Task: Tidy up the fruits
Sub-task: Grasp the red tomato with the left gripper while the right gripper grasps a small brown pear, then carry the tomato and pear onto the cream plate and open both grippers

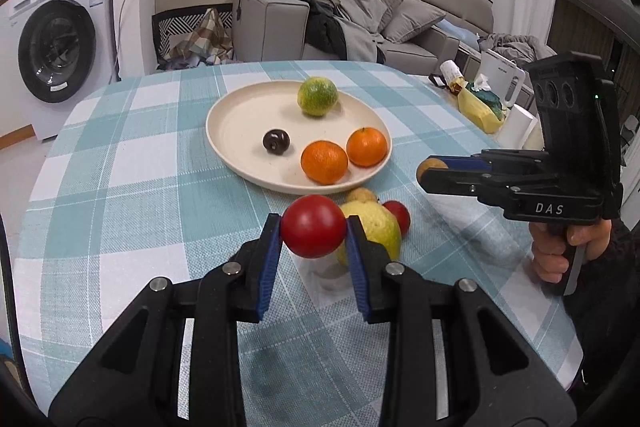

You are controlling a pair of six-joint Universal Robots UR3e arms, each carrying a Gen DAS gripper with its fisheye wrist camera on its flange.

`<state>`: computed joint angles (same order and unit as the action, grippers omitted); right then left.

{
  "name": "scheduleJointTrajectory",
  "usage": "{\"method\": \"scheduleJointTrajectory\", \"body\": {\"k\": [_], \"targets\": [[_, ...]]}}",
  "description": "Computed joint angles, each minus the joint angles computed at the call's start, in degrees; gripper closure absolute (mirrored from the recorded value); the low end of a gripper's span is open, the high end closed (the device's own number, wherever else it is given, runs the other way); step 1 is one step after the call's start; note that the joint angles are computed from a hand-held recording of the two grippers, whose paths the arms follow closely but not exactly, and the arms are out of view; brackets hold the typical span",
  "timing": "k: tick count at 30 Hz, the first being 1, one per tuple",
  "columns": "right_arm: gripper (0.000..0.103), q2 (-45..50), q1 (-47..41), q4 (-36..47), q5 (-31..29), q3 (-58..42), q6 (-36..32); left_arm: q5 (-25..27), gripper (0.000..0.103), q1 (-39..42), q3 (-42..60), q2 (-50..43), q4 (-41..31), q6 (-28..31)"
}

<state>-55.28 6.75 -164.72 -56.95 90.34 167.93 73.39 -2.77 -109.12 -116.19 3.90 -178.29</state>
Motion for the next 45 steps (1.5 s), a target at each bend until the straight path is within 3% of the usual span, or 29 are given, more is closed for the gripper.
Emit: {"method": "scheduleJointTrajectory", "body": {"k": [11,18,45], "targets": [[0.073,0.8,-1.54,-9.64,0.57,1.65,6.3,3.92,0.074,-2.08,5.34,-1.36,0.23,-2.54],[0.073,1.44,-1.61,-11.18,-1.24,0.62,8.41,5.33,0.074,-3.17,10.9,-3.41,-2.52,-2.96],[0.073,5.42,2.82,-2.79,-9.19,-13.54,9.6,12.19,0.074,-3.46,27.58,-13.78,-9.13,-5.24]]}}
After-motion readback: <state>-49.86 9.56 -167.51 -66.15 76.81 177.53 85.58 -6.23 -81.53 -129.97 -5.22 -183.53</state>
